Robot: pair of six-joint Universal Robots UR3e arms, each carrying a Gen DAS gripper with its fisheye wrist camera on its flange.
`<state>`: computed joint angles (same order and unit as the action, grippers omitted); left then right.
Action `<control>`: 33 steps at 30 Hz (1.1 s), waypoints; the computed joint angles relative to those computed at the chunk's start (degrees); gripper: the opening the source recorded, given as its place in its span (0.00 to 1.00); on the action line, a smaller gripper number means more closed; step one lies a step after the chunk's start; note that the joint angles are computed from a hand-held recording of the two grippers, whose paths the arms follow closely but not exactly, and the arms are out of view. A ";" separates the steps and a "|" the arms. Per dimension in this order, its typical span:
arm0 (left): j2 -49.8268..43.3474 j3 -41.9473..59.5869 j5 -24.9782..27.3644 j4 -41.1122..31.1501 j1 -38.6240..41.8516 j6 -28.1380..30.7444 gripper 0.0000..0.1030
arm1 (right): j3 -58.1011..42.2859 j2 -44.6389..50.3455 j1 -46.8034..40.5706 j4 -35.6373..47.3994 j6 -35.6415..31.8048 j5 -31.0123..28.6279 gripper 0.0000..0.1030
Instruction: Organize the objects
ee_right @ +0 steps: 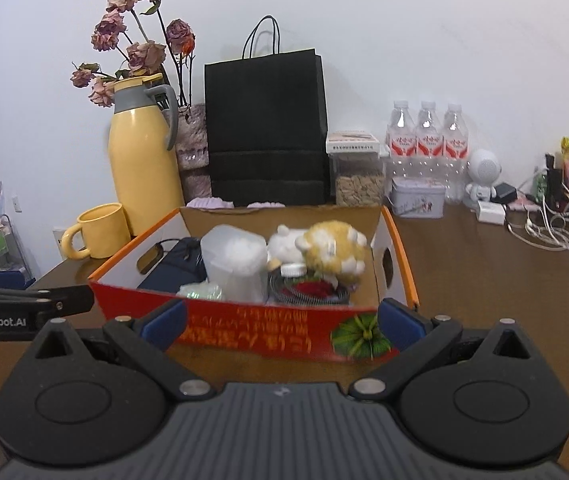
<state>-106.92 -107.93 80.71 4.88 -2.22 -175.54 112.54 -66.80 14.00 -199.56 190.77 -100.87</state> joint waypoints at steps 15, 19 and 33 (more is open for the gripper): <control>5.68 -8.72 -1.06 0.07 1.16 1.23 1.00 | 5.71 -3.33 3.79 -0.07 1.02 -4.17 1.00; 5.83 -8.78 -1.11 0.04 1.25 1.06 1.00 | 4.88 -3.02 4.01 0.73 1.09 -4.29 1.00; 5.92 -8.76 -0.82 -0.09 1.17 0.81 1.00 | 4.66 -2.74 4.23 1.14 1.62 -4.59 1.00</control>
<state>-101.01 -116.69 79.89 4.79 -1.05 -174.73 117.20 -69.54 18.23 -198.42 192.39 -105.46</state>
